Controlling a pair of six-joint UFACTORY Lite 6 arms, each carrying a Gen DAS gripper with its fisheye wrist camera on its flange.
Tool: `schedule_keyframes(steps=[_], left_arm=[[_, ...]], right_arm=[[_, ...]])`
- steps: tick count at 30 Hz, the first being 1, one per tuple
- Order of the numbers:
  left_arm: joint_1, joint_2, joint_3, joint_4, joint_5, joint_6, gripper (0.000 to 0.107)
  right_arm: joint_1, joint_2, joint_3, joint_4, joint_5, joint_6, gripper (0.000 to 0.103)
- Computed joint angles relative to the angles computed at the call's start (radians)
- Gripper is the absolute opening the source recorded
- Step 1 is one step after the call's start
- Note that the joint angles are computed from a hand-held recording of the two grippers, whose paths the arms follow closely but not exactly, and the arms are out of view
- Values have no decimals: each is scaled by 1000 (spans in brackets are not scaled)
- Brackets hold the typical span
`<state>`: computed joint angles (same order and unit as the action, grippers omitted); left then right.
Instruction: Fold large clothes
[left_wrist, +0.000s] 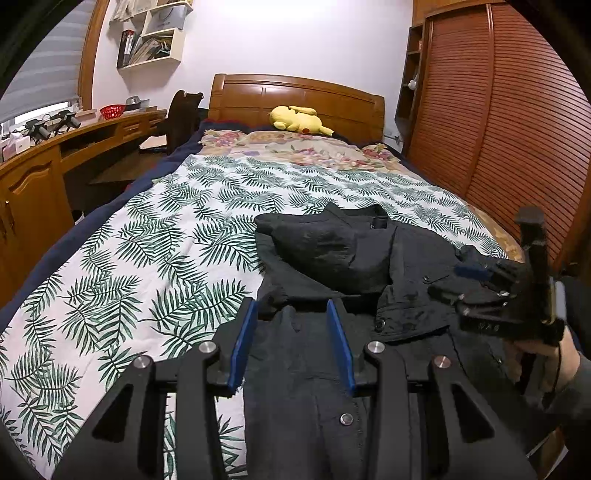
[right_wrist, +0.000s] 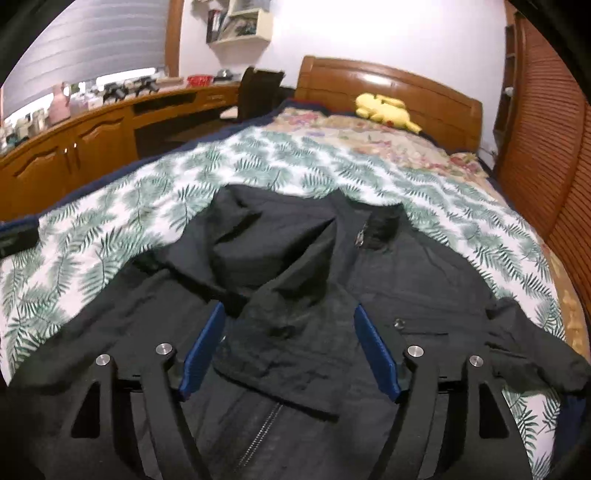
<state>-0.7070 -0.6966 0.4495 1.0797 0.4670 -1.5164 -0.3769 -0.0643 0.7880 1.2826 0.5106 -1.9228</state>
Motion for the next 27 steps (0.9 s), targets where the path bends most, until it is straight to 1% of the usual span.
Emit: schedule_keyframes(steps=[8,12,15,16,18,23,24,25,26,27], left_arm=[[18,-24,-8,-27,4,32,38],[17,-20,-7,-27,5,32,37],[14,-20,-7,-20,11,29,37],[15,-18,-7,-17,12,26,38],[24,-20,-10,-17,5,29,38],[28,-20,-11,-19,1,35,38],[26,-20,-12,-17,1,32,38],[28,-19,-12,-16,-1,32,38],[20,-21,-13,-10,5,23,38],[16,-21,-15,-2,8,14,38]], right_arm=[[69,152,2,7,-97,-31,75],[114,259,44,-92,-140,58,76],[137,304,48,-73,-187,30,78],[141,314,44,-38,-200,-11,79],[141,316,34,17,-207,-69,80],[140,318,33,62,-213,-130,80],[139,318,34,71,-213,-145,78],[144,314,32,80,-212,-154,71],[140,310,32,74,-202,-157,58],[140,300,25,81,-203,-172,54]])
